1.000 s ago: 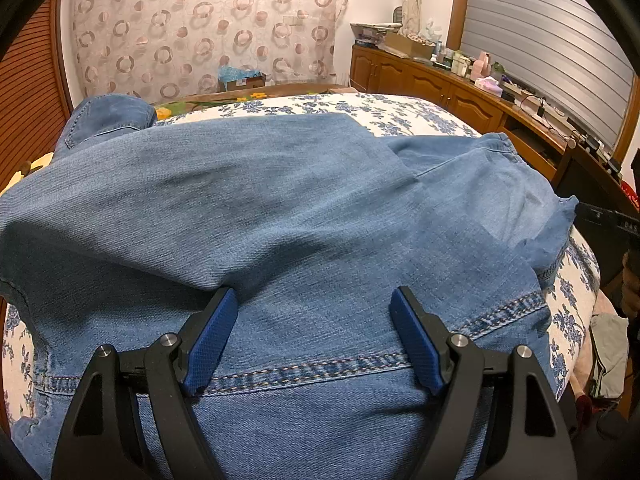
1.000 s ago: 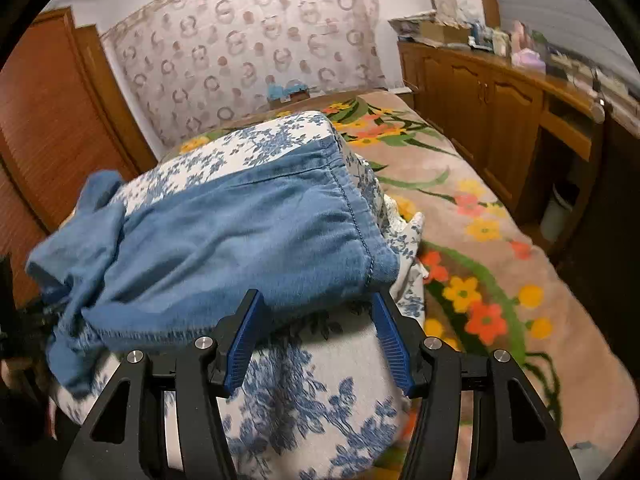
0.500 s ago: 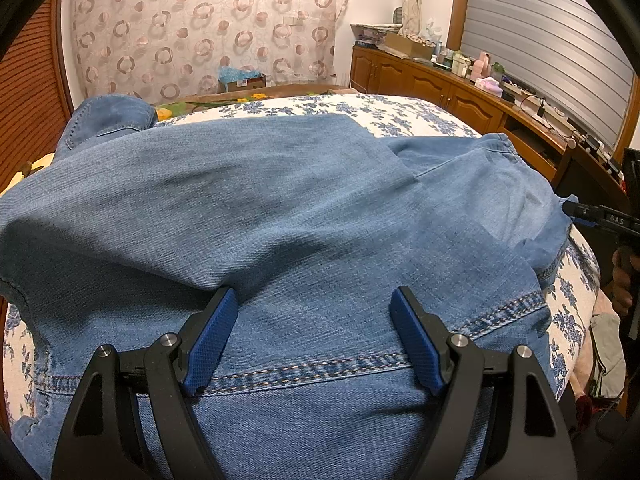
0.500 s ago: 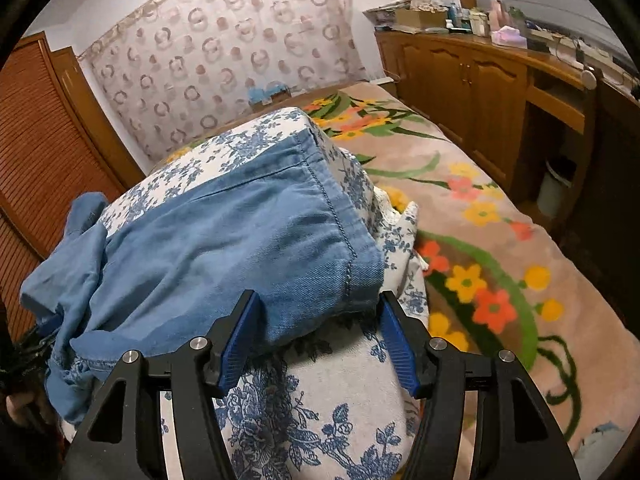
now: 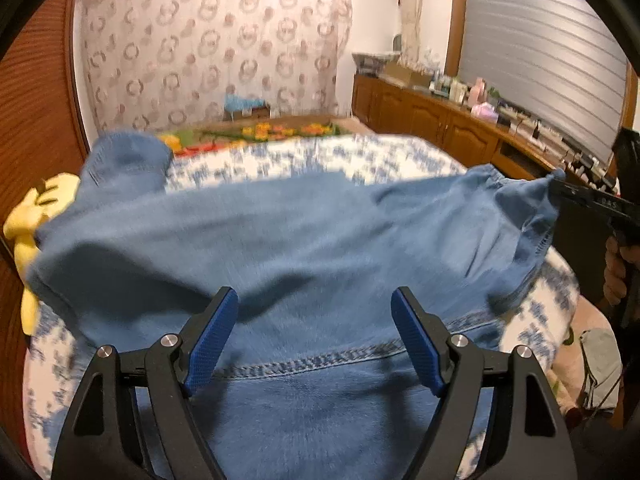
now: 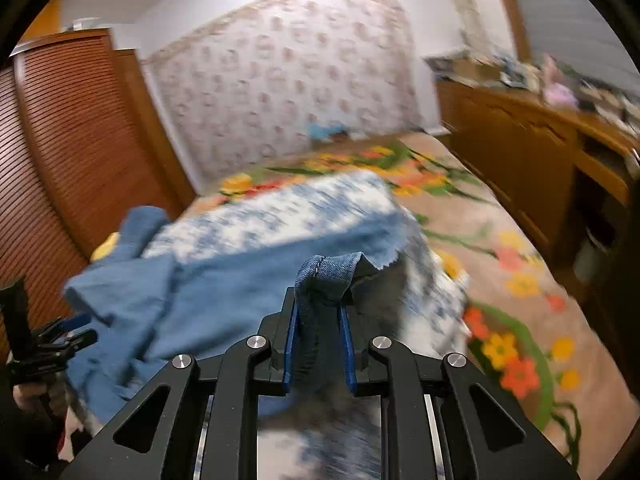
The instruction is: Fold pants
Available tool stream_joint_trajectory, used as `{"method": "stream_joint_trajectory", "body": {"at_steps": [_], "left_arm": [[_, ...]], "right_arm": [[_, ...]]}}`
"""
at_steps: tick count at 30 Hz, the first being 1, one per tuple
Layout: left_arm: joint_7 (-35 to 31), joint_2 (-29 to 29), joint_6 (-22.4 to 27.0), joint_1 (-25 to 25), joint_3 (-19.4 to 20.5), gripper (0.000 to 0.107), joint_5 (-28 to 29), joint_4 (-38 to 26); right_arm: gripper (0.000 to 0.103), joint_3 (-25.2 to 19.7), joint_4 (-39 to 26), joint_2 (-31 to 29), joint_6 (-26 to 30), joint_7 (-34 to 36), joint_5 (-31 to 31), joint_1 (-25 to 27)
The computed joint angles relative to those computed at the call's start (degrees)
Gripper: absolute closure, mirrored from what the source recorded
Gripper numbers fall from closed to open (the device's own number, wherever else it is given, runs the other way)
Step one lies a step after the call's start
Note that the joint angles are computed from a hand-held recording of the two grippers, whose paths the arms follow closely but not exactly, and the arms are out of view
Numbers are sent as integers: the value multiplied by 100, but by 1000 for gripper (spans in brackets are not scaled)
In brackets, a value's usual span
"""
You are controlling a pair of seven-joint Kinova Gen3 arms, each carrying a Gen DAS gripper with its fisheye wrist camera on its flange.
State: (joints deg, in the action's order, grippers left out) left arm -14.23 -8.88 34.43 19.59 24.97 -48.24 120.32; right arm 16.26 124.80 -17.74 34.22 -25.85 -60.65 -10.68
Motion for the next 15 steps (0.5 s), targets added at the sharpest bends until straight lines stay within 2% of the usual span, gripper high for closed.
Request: {"method": "stream_joint_trajectory", "body": {"at_steps": [5, 10, 15], "left_arm": [[-56, -410, 214, -91, 129, 28, 35, -13], [-233, -872, 289, -412, 282, 28, 263, 92], [-469, -1176, 297, -735, 347, 28, 594, 240]], "right_arm": [[85, -375, -299, -288, 4, 95, -22, -495], [85, -898, -571, -463, -261, -38, 117, -1161], [85, -1242, -823, -341, -404, -153, 297, -1891]]}}
